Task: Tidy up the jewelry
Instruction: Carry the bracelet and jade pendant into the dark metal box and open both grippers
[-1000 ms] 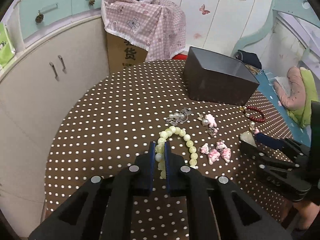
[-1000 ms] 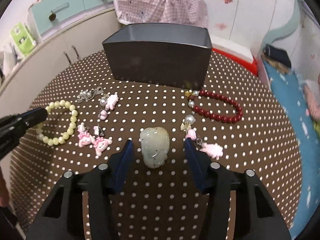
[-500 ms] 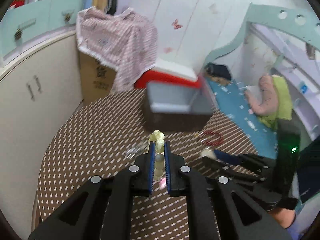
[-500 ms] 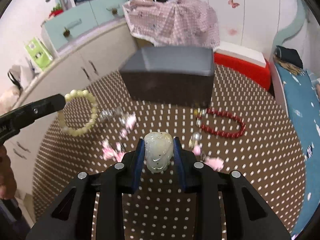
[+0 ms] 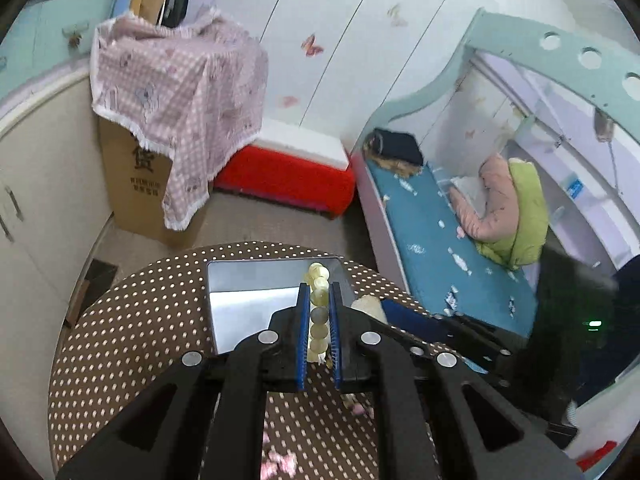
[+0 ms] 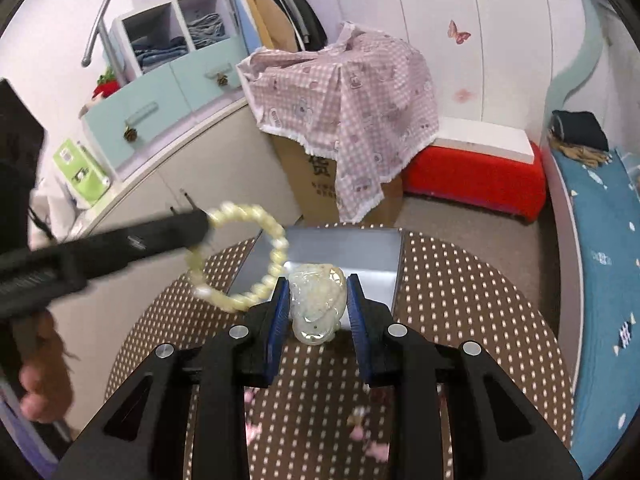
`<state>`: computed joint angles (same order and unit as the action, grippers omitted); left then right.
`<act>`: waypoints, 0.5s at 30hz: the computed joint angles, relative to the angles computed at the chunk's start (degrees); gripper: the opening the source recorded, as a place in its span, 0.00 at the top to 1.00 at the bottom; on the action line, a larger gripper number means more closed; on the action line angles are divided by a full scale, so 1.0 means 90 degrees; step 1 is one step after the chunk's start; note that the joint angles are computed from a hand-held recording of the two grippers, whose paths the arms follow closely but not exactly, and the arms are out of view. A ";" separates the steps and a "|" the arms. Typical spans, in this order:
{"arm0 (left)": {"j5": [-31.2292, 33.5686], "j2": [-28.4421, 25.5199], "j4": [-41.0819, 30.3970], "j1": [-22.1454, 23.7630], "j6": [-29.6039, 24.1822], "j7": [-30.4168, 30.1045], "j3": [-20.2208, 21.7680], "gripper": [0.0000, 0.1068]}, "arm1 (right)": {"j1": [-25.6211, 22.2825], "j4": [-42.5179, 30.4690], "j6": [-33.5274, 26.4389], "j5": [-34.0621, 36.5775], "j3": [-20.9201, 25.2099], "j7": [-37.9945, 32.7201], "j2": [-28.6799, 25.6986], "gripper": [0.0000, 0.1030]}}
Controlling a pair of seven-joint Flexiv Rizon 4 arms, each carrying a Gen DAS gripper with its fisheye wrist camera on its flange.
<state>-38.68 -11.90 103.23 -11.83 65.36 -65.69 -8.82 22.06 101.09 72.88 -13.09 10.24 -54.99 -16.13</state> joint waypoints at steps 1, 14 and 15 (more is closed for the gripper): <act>0.0343 -0.0216 -0.0239 -0.0021 -0.0188 -0.0296 0.0085 0.93 | 0.0002 -0.0053 -0.0011 0.0012 -0.0002 -0.0012 -0.0076 0.72; 0.1024 -0.0932 -0.0672 0.0253 -0.0936 -0.0810 0.0078 0.92 | 0.0061 -0.0987 -0.0910 0.0346 0.0087 -0.0729 -0.1024 0.72; 0.1029 -0.0928 -0.0654 0.0263 -0.0938 -0.0793 0.0074 0.92 | 0.0069 -0.1041 -0.0937 0.0363 0.0088 -0.0754 -0.1066 0.72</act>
